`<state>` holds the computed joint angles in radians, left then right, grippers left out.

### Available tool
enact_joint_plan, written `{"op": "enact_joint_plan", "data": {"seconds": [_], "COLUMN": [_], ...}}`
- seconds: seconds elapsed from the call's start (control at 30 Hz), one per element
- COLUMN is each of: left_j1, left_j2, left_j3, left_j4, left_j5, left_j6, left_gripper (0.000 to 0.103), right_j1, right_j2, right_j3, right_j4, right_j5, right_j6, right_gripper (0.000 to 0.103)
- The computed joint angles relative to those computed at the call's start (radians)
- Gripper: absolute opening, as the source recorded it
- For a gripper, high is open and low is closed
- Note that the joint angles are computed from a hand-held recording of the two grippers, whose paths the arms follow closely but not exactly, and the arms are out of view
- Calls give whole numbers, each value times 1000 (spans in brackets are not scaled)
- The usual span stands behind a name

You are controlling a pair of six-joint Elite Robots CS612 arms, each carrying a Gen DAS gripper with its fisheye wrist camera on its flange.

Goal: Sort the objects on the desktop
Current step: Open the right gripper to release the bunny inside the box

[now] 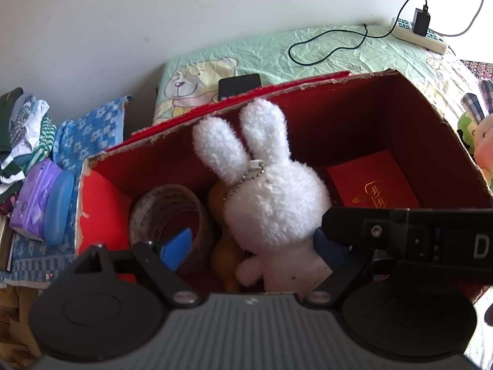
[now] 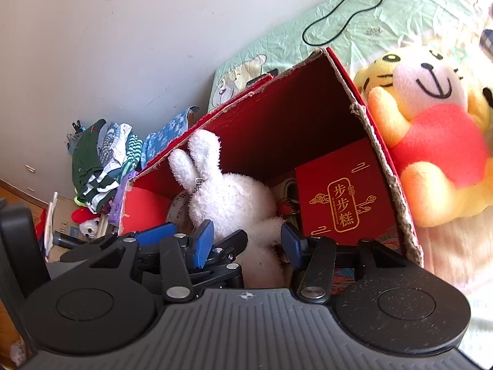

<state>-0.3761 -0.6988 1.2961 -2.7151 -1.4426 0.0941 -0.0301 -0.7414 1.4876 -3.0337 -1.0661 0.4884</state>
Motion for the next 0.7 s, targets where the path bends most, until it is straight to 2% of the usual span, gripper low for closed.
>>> {"op": "enact_joint_plan", "data": {"seconds": [0.2,0.4,0.7], "left_j1": [-3,-1,-6], "left_j2": [-3,-3,-7], "left_j3": [11,14,25], "left_j4": [-15,-21,-31], "left_j5": [10,2,21], "left_j6": [-2,-16,-37], "left_gripper": [91,91,92], "right_j1": [6,7,6], "right_j2": [-12,-22,-25], "right_j3": [14,19,27], "right_j4": [-8,5,-6], "right_j5": [-40,-55,-47], "right_j6": [-29,-62,-96], "right_gripper": [47,46,43]}}
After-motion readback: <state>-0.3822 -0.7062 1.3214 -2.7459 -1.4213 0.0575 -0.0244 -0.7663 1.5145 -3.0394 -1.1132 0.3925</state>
